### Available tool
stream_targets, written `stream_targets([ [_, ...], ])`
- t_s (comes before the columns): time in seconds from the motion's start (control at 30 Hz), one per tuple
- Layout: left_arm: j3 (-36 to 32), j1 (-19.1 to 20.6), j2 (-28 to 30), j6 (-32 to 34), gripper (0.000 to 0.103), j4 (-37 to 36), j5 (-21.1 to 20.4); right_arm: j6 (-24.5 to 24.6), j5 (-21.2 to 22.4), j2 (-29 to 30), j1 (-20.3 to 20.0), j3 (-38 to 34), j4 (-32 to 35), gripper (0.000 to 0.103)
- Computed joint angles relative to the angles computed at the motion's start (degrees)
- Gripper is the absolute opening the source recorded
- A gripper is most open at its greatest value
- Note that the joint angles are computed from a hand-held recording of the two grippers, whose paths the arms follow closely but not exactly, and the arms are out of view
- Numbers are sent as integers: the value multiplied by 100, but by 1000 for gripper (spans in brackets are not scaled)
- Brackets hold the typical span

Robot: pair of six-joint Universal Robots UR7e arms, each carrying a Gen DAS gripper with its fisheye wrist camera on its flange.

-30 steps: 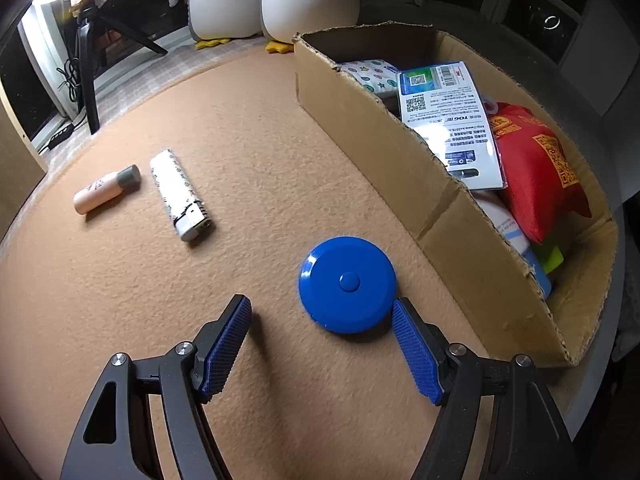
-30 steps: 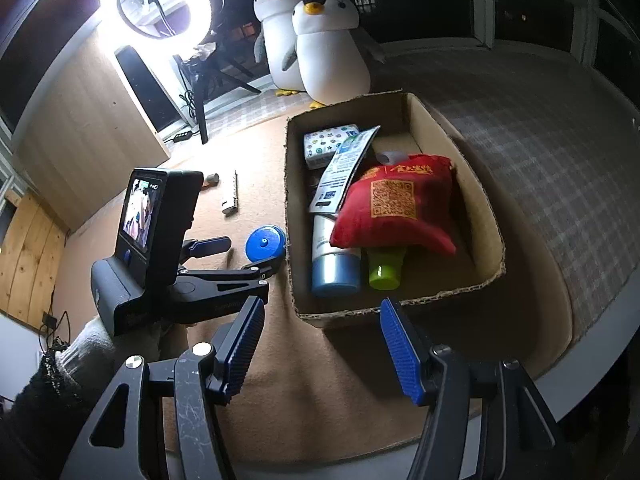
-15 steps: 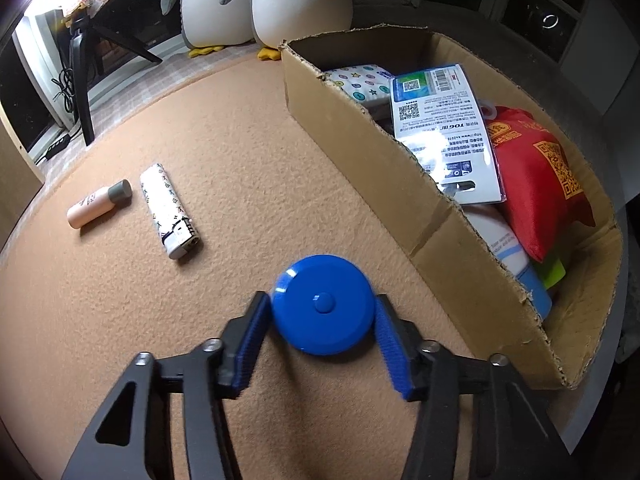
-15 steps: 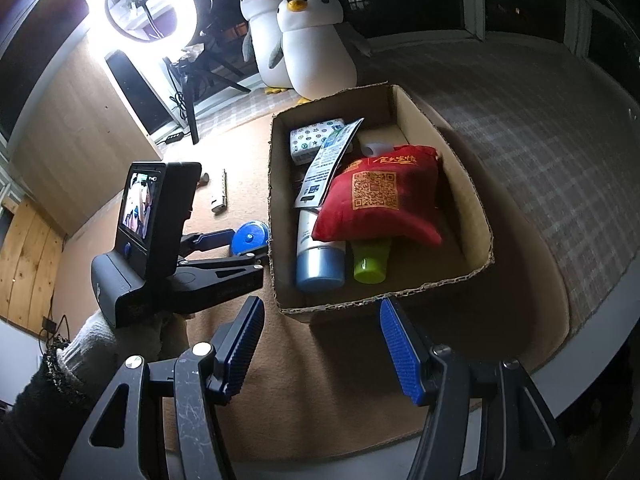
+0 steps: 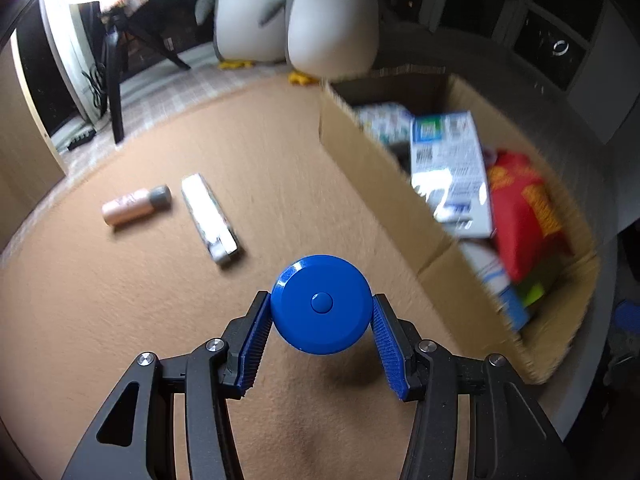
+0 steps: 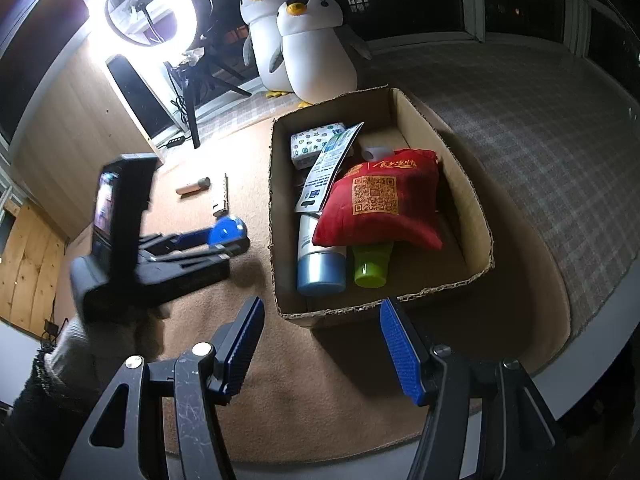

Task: Organize objects
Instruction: 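Carry the blue tape measure into the box and open the left tool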

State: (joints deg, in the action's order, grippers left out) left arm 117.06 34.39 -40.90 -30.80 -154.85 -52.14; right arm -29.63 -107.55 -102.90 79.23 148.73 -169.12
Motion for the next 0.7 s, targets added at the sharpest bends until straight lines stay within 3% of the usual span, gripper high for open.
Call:
stream_targets([
  [0.27,-409,-194,53,241,54,-171,-15,-43,35,10,-45,-33,54,57],
  [0.7,-1003,-375,658,549,54,-100,-530,-128,89,-53,-269,-90,108,57],
])
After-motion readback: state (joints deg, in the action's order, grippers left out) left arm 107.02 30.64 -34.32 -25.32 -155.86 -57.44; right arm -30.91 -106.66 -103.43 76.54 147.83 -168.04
